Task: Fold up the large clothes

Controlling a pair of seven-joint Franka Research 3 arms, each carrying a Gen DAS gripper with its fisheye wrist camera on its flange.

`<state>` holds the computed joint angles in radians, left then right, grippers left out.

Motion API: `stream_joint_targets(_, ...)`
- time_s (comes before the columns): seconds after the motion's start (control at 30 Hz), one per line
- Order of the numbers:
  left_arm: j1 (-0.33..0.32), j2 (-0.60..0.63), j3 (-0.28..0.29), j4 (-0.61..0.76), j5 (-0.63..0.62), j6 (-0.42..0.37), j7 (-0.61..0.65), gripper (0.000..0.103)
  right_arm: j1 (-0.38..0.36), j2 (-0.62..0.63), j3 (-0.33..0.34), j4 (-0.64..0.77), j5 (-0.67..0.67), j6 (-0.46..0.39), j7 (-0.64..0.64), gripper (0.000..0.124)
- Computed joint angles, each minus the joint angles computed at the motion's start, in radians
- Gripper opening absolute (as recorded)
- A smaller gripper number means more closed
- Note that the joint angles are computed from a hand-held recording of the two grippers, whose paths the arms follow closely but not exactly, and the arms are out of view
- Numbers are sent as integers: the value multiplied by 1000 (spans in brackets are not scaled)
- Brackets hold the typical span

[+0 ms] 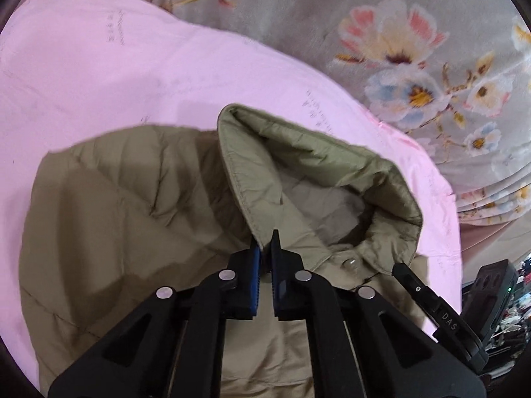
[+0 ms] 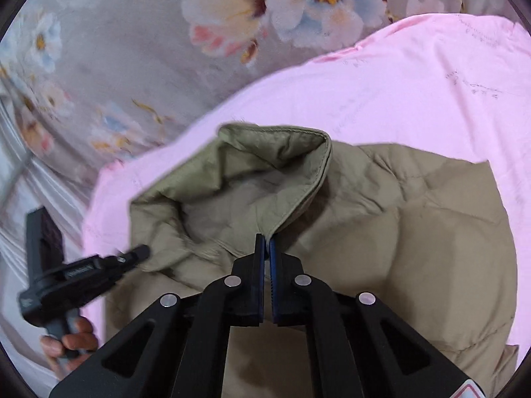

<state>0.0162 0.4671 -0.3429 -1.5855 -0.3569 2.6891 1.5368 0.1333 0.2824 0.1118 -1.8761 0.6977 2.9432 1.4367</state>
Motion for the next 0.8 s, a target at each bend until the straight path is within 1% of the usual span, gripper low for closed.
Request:
stream_joint_targets(0.03,-23,15,25,0,36,-6,-26,4,33,15,-42,-2,-74,-24,61,2)
stream_joint_targets(0.07,-27,29,27,-1,46,-2,-30,4,43,27,-55,-5,-105,-33,87,1)
stream_joint_targets(0.13,-26,36,18,-24,53,46,-24,4,39,35,-46,-13,-120,-16,84,1)
stream_joint_targets(0.17,-34,34,24,-35,73,67,-32,4,46,37,-54,-13,-143,-14,98,1)
stream_joint_targets(0.23,-57,34,46,-40,124,89,-66,5,48,47,-62,6,-179,-37,119,0)
stream_joint_targets(0.27,-60,30,48,-47,143,97,-75,6,34,49,-50,10,-168,-45,112,0)
stream_joint_targets(0.33,-64,11,54,-65,183,103,-89,7,17,30,-34,-3,-150,-55,94,5)
stream_joint_targets(0.4,-29,-33,27,-121,170,132,-68,11,40,-10,-62,-36,-188,-49,138,12)
stream_joint_targets(0.43,-13,-61,15,-149,157,151,-58,14,44,-36,-65,-66,-193,-29,148,18)
stream_joint_targets(0.47,18,-88,-11,-176,123,178,-30,25,34,-64,-53,-90,-170,-4,131,24)
stream_joint_targets(0.5,38,-101,-30,-187,94,197,-5,42,29,-82,-40,-106,-146,31,113,30)
stream_joint_targets(0.53,56,-113,-45,-185,64,221,14,52,35,-96,-42,-115,-146,75,116,44)
stream_joint_targets(0.57,64,-112,-52,-171,45,234,24,65,68,-104,-79,-119,-204,112,169,56)
stream_joint_targets(0.6,72,-100,-61,-140,29,238,36,71,126,-100,-150,-105,-332,136,264,59)
stream_joint_targets(0.63,67,-80,-57,-98,29,226,34,73,176,-83,-218,-68,-458,117,342,60)
stream_joint_targets(0.67,51,-49,-38,-33,43,191,8,73,204,-57,-259,-16,-556,78,384,60)
stream_joint_targets(0.7,35,-12,-18,40,55,151,-26,73,209,-28,-270,40,-617,34,391,60)
stream_joint_targets(0.73,31,19,-15,95,54,117,-43,73,201,10,-263,101,-649,-1,387,60)
stream_joint_targets(0.77,32,61,-21,167,43,75,-55,73,164,36,-224,144,-628,-21,356,55)
stream_joint_targets(0.8,28,105,-22,238,33,36,-78,73,105,65,-155,190,-556,-36,296,53)
